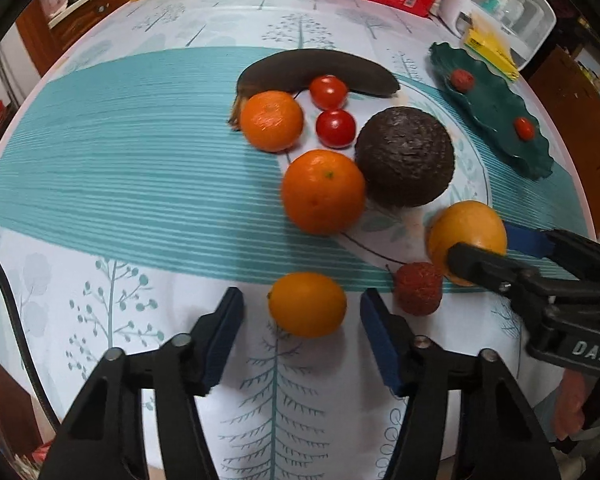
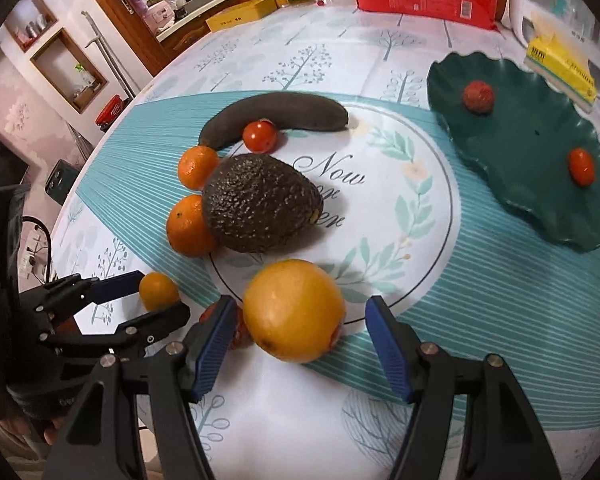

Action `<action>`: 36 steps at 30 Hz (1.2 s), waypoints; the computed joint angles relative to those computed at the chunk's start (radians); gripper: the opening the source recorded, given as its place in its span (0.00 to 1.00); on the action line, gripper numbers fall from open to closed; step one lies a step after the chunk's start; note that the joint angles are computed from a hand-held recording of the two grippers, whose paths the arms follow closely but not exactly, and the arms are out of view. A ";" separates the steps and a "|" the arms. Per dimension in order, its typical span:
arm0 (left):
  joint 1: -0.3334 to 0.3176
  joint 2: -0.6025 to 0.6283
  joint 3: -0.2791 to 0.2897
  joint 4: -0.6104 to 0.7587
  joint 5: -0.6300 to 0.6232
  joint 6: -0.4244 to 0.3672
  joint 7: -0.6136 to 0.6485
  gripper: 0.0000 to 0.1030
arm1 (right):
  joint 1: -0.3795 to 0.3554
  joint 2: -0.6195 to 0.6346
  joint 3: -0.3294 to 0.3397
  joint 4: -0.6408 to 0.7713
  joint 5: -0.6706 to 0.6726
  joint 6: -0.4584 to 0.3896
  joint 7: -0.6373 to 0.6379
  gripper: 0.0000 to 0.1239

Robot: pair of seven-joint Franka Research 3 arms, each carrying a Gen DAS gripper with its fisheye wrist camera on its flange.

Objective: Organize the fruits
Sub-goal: 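Grasp a tangerine with the left tool while the right tool grasps a large orange, then place the tangerine and large orange onto the green plate, opening both tools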

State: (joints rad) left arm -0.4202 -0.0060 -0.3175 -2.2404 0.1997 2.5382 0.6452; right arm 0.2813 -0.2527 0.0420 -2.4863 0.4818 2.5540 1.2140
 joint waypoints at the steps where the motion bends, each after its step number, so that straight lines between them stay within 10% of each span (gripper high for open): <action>1: 0.000 0.003 0.000 0.003 0.003 0.004 0.004 0.47 | 0.004 0.010 -0.006 0.006 0.015 -0.010 -0.008 0.54; 3: 0.001 0.006 0.001 0.002 -0.006 0.020 0.018 0.35 | 0.006 0.019 -0.010 0.008 0.039 -0.016 -0.015 0.54; 22: 0.013 -0.017 0.008 0.041 -0.041 -0.037 0.104 0.34 | 0.001 -0.034 0.007 -0.037 -0.011 0.053 0.001 0.40; 36: 0.009 0.044 0.006 0.310 0.076 -0.084 0.157 0.34 | -0.049 -0.137 -0.005 -0.028 -0.085 0.128 0.070 0.40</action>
State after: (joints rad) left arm -0.4110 0.0378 -0.3119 -1.9306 0.2757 2.4544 0.8025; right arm 0.2326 -0.3898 0.0366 -2.5140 0.3968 2.6820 1.2840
